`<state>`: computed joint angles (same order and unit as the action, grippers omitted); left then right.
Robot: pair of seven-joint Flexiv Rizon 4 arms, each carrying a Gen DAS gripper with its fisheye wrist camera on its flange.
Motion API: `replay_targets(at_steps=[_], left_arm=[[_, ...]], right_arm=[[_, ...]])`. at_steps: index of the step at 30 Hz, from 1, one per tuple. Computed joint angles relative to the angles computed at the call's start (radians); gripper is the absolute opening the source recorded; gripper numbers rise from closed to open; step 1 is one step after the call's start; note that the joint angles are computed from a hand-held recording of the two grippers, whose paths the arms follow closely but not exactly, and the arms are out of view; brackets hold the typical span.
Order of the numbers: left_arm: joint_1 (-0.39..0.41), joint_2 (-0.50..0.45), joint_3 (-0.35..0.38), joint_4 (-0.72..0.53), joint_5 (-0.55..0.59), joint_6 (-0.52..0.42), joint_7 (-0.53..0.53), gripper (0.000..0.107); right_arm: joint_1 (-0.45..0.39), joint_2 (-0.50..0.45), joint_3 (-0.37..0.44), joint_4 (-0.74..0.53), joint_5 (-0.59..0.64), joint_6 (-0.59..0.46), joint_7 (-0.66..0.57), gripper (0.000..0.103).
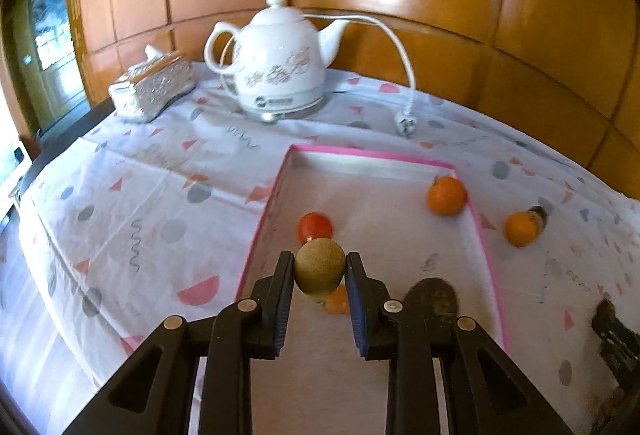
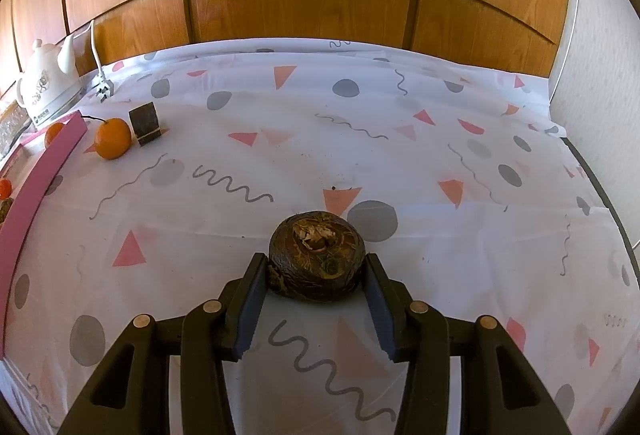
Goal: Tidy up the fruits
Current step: 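Carry the beige fruit into the pink tray and open the left tool, then carry the dark round fruit into the pink tray and open the right tool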
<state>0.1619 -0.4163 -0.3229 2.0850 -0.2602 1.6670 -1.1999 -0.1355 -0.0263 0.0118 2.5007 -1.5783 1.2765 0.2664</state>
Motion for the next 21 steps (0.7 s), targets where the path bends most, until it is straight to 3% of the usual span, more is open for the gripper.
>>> replay_targets(at_steps=[5,8,21], left_arm=[[0.019,-0.002,-0.011,0.008,-0.001,0.007,-0.006,0.027],[0.049,0.002,-0.044,0.017,-0.008,0.006,-0.009,0.038],[0.187,0.036,-0.192,0.078,0.008,0.023,-0.010,0.038]], right_arm=[[0.006,-0.001,0.003,-0.001,0.012,-0.011,-0.014,0.048],[0.006,-0.001,0.002,-0.001,0.014,-0.013,-0.016,0.048],[0.008,-0.002,0.002,-0.002,0.012,-0.014,-0.014,0.048]])
